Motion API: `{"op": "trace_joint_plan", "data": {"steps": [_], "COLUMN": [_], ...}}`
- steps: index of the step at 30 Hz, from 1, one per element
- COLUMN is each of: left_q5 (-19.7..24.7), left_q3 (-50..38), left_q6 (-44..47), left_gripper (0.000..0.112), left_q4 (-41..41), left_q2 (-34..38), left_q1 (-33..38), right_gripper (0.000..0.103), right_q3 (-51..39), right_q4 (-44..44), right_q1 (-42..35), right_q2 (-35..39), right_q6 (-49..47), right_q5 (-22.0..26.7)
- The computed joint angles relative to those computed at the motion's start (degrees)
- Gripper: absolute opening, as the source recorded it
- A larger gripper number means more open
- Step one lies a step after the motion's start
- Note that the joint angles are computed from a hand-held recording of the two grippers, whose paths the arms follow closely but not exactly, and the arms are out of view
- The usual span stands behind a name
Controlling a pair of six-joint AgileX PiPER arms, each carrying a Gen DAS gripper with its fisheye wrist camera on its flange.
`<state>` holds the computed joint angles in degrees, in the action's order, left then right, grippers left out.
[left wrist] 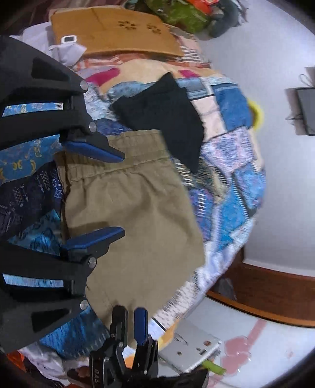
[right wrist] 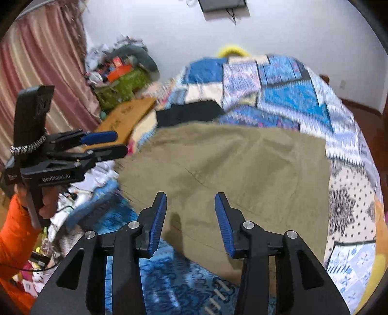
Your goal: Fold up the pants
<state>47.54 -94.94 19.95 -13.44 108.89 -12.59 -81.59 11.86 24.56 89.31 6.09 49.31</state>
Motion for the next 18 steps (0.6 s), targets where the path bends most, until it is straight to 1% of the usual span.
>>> {"op": "trace_joint_plan", "data": {"steps": [2, 3, 5, 6, 9, 12, 14, 15, 18], "left_q5": [-0.2, -1.3, -4.4, -5.1, -5.5, -5.4, -5.0, -5.2, -5.9], "left_q3": [1.0, 2.4, 6.4, 7.5, 8.7, 9.8, 10.6, 11.3, 12.7], "left_q6": [-1.9, -2.5, -1.2, -0.6, 0.2, 0.9, 0.8, 1.0, 0.6], "left_gripper": [0.055, 0.056, 0.062, 0.064, 0.067, 0.069, 0.069, 0.069, 0.069], "left_q4": [3.5, 5.2, 5.2, 4.8, 3.9, 2.4, 1.6, 0.5, -0.1], "left_q2": [1.6, 1.7, 0.1, -0.5, -1.6, -2.1, -2.6, -3.1, -3.6], "left_q1": [-0.6, -0.8, -0.3, 0.2, 1.7, 3.3, 4.1, 4.7, 4.9], "right_gripper": [0.038, 0.038, 0.038, 0.038, 0.038, 0.037, 0.037, 0.037, 0.038], "right_q3": [1.2, 2.2, 5.8, 7.2, 9.9, 13.7, 15.8, 16.8, 20.8], "right_q4": [0.3, 0.4, 0.2, -0.7, -1.9, -0.6, -3.5, -3.5, 1.8], "right_q1": [-0.7, -0.9, -1.4, -1.6, -3.2, -6.2, -6.9, -7.7, -12.6], "right_q2": [1.0, 1.0, -1.4, -2.9, -6.8, -10.7, -13.3, -14.4, -17.9], "right_q6": [-0.9, -1.2, -2.0, -1.5, 0.1, 0.0, 3.6, 4.2, 1.1], "right_q5": [1.3, 1.8, 0.1, -0.1, 0.7, 0.6, 0.6, 0.9, 1.3]}}
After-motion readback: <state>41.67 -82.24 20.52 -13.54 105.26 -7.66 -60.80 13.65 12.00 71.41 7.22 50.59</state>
